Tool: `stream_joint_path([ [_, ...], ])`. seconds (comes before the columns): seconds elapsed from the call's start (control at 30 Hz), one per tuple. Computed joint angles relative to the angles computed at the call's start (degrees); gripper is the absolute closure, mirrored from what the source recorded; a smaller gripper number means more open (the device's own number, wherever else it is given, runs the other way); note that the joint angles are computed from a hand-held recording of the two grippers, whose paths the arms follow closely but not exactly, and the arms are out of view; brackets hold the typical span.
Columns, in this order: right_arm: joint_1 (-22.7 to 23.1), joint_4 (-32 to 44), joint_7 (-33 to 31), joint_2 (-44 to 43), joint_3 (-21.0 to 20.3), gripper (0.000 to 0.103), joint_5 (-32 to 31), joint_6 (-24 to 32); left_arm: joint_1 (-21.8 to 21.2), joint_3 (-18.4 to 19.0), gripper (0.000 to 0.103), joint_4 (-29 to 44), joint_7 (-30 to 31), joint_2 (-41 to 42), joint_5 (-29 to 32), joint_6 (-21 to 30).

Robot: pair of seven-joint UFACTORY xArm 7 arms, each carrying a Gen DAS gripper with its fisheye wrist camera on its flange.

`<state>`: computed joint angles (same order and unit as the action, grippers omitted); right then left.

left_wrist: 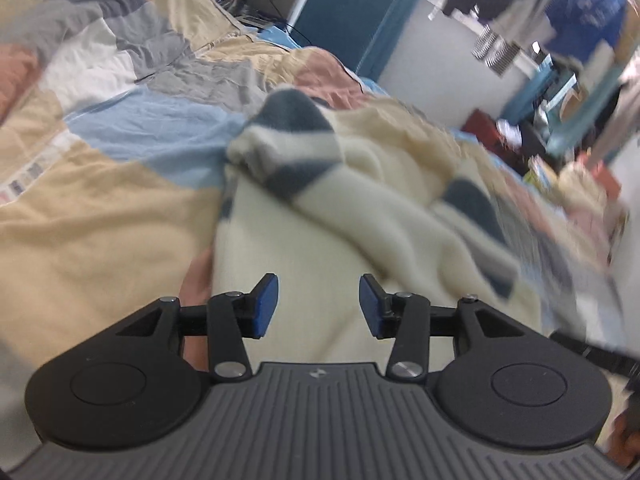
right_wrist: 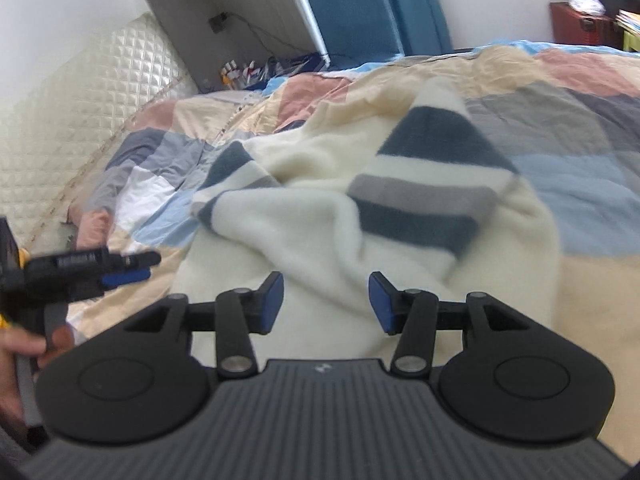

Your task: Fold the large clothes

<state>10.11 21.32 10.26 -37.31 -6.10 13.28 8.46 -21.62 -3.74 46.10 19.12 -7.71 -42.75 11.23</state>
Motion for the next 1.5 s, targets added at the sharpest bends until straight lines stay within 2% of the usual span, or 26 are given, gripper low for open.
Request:
stream_joint_path([
  [0.07, -4.21, -2.82, 3.59, -6.51, 4.08, 0.052, -1.09, 4.1, 1.84, -2.1, 0.051, -5.45, -6.3, -4.8, 6.74, 0.2],
  [0.13, -7.17, -5.18, 7.52, -12.7, 7.06, 0.052, -2.24, 8.26, 2.33, -2.43, 0.051, -9.49, -10.95, -8.68, 10.27, 2.36],
  [0.2, -8.53, -7.24, 12.7, -17.22, 9.36, 0.052, -2.37, 10.28, 1.98, -2.0, 0.051, -12.37, -13.79, -11.46, 12.37, 4.08],
  [0.3, -10.52, -9.22, 18.64, -22.17, 13.61, 0.053, -5.06, 12.75, 4.28, -4.06, 0.047, -15.3, -21.64, -14.97, 19.03, 6.56],
  [0.37, -11.68, -9.63, 21.76, -24.42, 16.44, 0.052, -7.55, 16.9, 3.98, -3.58, 0.045, -16.47, -24.5, -16.71, 21.04, 7.51],
  [0.43, -10.91, -10.77, 24.96, -26.13, 16.86, 0.052, -8.06, 19.34, 4.73, -4.38, 0.039, -17.31, -28.66, -17.28, 24.02, 7.33],
  [0.63, -9.54, -14.18, 34.21, -28.78, 16.83, 0.051, -9.4, 22.29, 3.72, -2.3, 0.039, -18.16, -34.03, -15.02, 27.06, 6.18],
  [0.67, -9.6, -14.6, 34.7, -28.86, 16.28, 0.047, -10.12, 22.07, 3.26, -1.54, 0.039, -18.37, -33.78, -14.66, 27.07, 5.66],
  [0.73, -10.35, -15.58, 36.43, -29.11, 15.9, 0.021, -11.33, 21.44, 2.15, 0.16, 0.039, -18.38, -32.95, -13.52, 26.19, 5.25],
  [0.77, -10.7, -16.16, 37.31, -29.12, 15.39, 0.018, -11.58, 20.92, 1.31, 1.15, 0.039, -17.83, -32.25, -12.32, 25.07, 5.06],
  [0.87, -11.16, -18.33, 38.35, -28.43, 11.37, 0.021, -10.7, 17.97, -2.18, 4.8, 0.039, -17.13, -27.87, -10.57, 18.69, 4.25],
  [0.93, -11.69, -19.53, 38.83, -27.81, 9.17, 0.021, -9.57, 16.79, -4.92, 7.5, 0.039, -16.37, -23.41, -9.61, 12.2, 4.02],
  [1.07, -9.42, -22.37, 35.08, -24.63, 1.58, 0.018, -5.52, 9.02, -11.04, 13.23, 0.039, -13.93, -10.5, -7.53, -6.34, 5.43],
  [1.13, -6.7, -23.72, 32.2, -23.48, -2.82, 0.018, -2.61, 3.65, -12.49, 14.74, 0.039, -12.52, -4.46, -6.21, -14.33, 6.83],
  [1.23, 3.08, -25.0, 25.47, -21.95, -13.28, 0.018, 2.24, -6.94, -11.93, 14.81, 0.036, -10.69, 0.47, -4.35, -20.6, 9.48],
  [1.37, 11.11, -25.63, 21.4, -20.18, -19.96, 0.018, 4.32, -17.35, -10.03, 12.96, 0.034, -9.18, 3.81, -3.1, -25.13, 10.74],
  [1.43, 12.78, -25.49, 21.07, -18.69, -22.67, 0.018, 4.38, -19.42, -8.91, 11.4, 0.033, -8.72, 4.44, -2.55, -25.49, 10.47],
  [1.5, 12.81, -25.42, 21.4, -17.82, -23.59, 0.019, 4.39, -19.02, -7.61, 9.41, 0.033, -8.16, 3.48, -1.8, -23.92, 9.92],
])
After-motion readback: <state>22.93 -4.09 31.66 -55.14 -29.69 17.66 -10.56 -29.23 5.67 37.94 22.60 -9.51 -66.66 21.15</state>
